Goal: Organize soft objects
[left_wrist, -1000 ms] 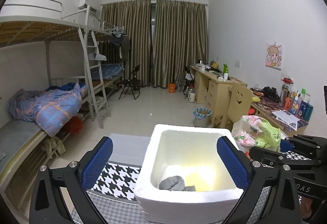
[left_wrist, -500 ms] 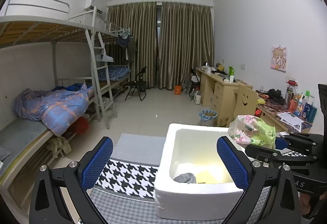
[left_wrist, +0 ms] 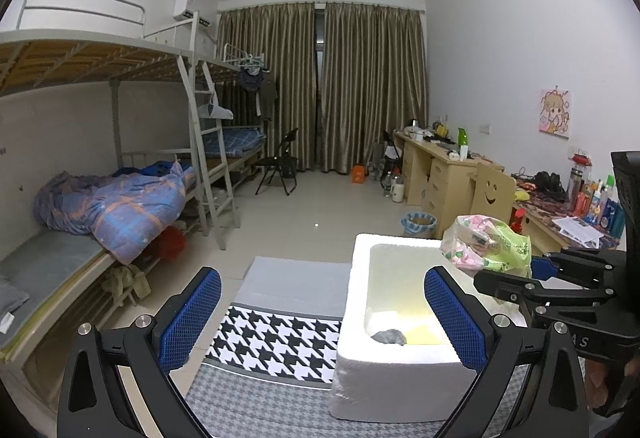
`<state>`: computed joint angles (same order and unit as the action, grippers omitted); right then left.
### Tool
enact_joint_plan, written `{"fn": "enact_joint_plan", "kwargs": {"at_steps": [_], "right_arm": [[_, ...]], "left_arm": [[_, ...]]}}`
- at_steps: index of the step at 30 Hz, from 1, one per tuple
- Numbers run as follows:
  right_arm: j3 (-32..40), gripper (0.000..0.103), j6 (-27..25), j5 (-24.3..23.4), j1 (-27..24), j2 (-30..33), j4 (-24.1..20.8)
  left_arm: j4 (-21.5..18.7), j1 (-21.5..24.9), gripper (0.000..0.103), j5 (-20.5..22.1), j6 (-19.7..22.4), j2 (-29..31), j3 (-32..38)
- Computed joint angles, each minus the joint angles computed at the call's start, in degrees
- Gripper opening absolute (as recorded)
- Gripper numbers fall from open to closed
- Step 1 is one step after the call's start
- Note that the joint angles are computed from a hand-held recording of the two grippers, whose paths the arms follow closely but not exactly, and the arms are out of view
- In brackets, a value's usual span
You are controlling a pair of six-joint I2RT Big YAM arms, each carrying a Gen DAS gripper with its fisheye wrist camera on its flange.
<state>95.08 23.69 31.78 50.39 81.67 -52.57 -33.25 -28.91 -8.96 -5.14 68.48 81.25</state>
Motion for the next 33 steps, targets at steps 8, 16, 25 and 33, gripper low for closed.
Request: {"fn": "enact_joint_plan", "kwargs": {"at_steps": [8,16,25,33], "right_arm": [[1.8,0.050,0.1,-1.3,-0.4,1.5,-1.2],[2.0,0.091,-2.7,1.9,0.7,1.7,0.1],[1.1,0.091,-3.8,2.3,1.6,0.9,1.0],[0.6,0.091,-2.8,3.5,2.5,-0.1,0.9]], "left_arm": [[0.4,0.4,0.102,-0.4,0.2,-0.7,-0.7],[0.1,1.0,0.102,-0.4,0.1,-0.6,-0.7],[0.0,1.1,0.102,-0.3,0.3,-0.7,-0.6],[-0.2,-0.1,0.102,-1.3,0.4,-1.9,-1.0]]}}
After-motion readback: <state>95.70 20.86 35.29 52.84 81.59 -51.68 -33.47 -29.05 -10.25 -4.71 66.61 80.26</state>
